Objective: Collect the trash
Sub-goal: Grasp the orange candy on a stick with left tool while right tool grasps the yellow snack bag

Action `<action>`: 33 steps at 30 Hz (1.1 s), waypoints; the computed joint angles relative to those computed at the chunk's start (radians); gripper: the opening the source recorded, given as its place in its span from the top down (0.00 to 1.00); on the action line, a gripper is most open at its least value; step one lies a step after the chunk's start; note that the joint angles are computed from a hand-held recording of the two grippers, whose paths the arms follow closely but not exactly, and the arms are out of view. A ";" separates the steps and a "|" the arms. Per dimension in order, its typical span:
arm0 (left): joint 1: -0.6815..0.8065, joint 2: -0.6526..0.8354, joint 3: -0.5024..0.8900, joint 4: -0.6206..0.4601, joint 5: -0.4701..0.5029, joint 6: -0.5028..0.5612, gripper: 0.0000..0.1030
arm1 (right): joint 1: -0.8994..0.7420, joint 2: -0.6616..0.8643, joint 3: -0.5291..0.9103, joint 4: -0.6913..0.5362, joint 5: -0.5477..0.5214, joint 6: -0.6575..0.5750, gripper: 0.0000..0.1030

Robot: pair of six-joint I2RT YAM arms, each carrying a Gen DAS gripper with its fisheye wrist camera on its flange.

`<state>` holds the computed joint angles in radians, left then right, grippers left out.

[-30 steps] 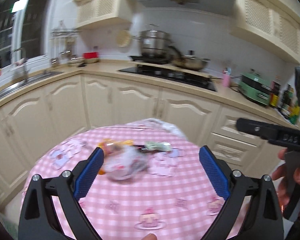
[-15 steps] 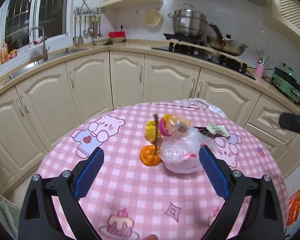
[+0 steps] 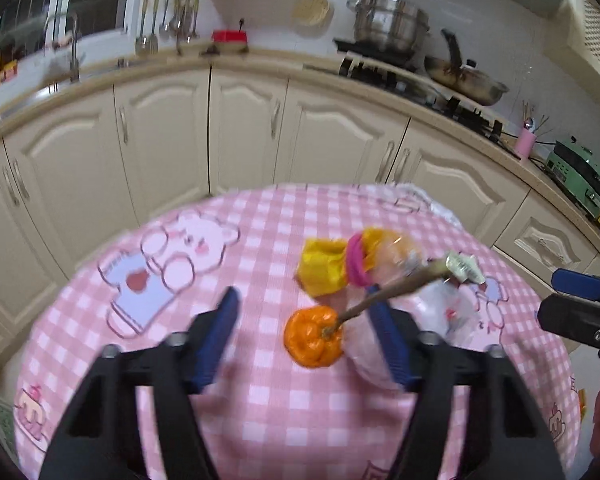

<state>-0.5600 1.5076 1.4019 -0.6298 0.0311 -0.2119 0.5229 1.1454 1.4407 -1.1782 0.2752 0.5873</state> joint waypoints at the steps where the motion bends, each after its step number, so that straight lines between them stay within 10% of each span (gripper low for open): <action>1: 0.007 0.008 -0.005 -0.001 0.013 0.002 0.56 | 0.002 0.013 -0.002 0.012 -0.003 -0.001 0.06; 11: 0.044 -0.030 -0.045 0.014 0.068 0.047 0.96 | -0.009 0.228 0.108 0.139 -0.099 -0.096 0.06; 16: 0.073 -0.068 -0.074 0.003 0.078 0.053 0.96 | -0.016 0.354 0.162 0.194 -0.141 -0.155 0.12; 19: 0.096 -0.092 -0.090 -0.005 0.085 0.061 0.96 | -0.017 0.387 0.164 0.184 -0.157 -0.151 0.59; 33: 0.133 -0.234 -0.158 -0.039 0.118 0.065 0.96 | -0.009 0.084 0.053 0.222 -0.187 -0.069 0.63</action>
<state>-0.4273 1.2740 1.2436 -0.6692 0.1493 -0.1470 0.5135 1.2292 1.4934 -0.9567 0.0880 0.5186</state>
